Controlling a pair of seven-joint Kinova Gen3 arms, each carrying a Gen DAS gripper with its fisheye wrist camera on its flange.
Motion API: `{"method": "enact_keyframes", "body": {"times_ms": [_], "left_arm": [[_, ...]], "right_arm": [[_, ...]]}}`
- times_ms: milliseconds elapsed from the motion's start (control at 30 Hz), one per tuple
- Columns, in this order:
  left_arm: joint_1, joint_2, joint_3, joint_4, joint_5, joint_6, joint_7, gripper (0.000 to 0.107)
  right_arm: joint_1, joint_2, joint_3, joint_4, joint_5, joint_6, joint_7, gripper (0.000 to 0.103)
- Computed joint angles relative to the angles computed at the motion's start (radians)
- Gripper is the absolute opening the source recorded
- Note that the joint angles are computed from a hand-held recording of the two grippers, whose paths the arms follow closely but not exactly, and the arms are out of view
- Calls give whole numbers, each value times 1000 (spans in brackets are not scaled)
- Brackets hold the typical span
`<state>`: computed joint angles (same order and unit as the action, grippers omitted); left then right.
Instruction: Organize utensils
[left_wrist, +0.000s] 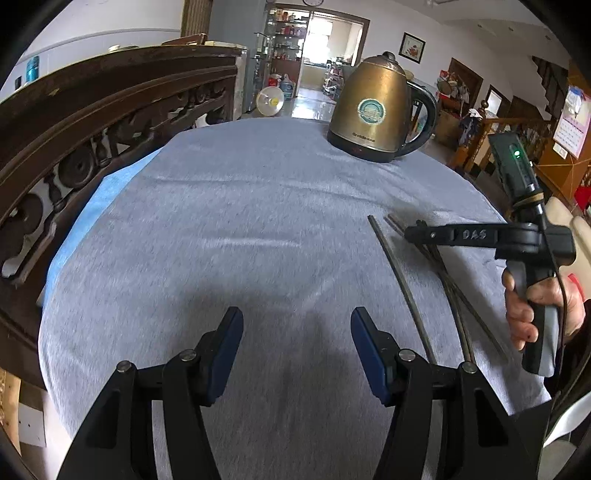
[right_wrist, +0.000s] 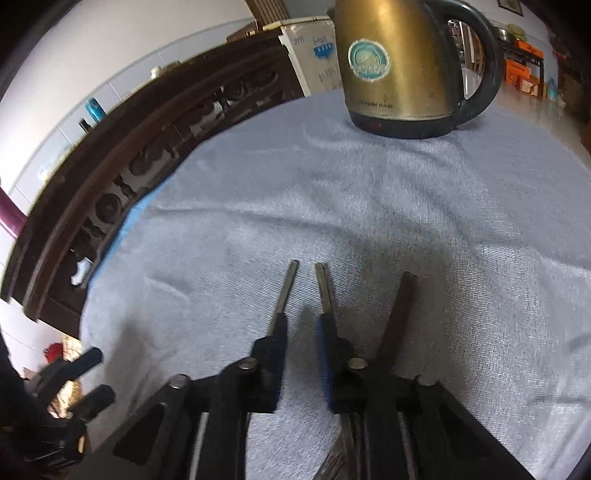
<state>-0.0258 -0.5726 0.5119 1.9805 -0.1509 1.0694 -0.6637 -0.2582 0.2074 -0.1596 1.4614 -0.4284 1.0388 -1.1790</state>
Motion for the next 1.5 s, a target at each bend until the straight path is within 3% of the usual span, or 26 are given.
{"method": "enact_keyframes", "body": {"times_ms": [33, 100, 333, 567, 633, 833, 1067, 1233, 1367, 1500], "left_arm": [[1, 11, -2, -2, -3, -9, -9, 61], [2, 35, -1, -7, -10, -23, -20, 61], [76, 173, -109, -50, 1, -98, -89, 61], [187, 344, -260, -129, 84, -125, -184, 61], [189, 370, -241, -146, 52, -103, -150, 61], [217, 336, -279, -115, 54, -95, -164, 61], [200, 315, -308, -119, 65, -68, -216, 61], [202, 345, -293, -147, 61, -70, -230, 61], [216, 392, -288, -189, 52, -73, -232, 61], [228, 461, -322, -235, 104, -79, -263, 61]], "right_arm": [[6, -2, -8, 7, 8, -10, 1, 4], [6, -14, -1, 25, -3, -29, 27, 1], [107, -71, 26, 78, -193, -31, 143, 1], [133, -29, 51, 0, -201, 99, 118, 2], [127, -14, 46, -17, -182, 113, 104, 2], [54, 45, 22, -92, -54, 161, 34, 3], [-45, 69, 8, -101, 107, 115, -64, 5], [-28, 39, 0, -49, 97, 55, -19, 1], [50, 3, 10, -7, -20, 30, 37, 1], [131, -19, 37, 10, -127, 64, 78, 1]]}}
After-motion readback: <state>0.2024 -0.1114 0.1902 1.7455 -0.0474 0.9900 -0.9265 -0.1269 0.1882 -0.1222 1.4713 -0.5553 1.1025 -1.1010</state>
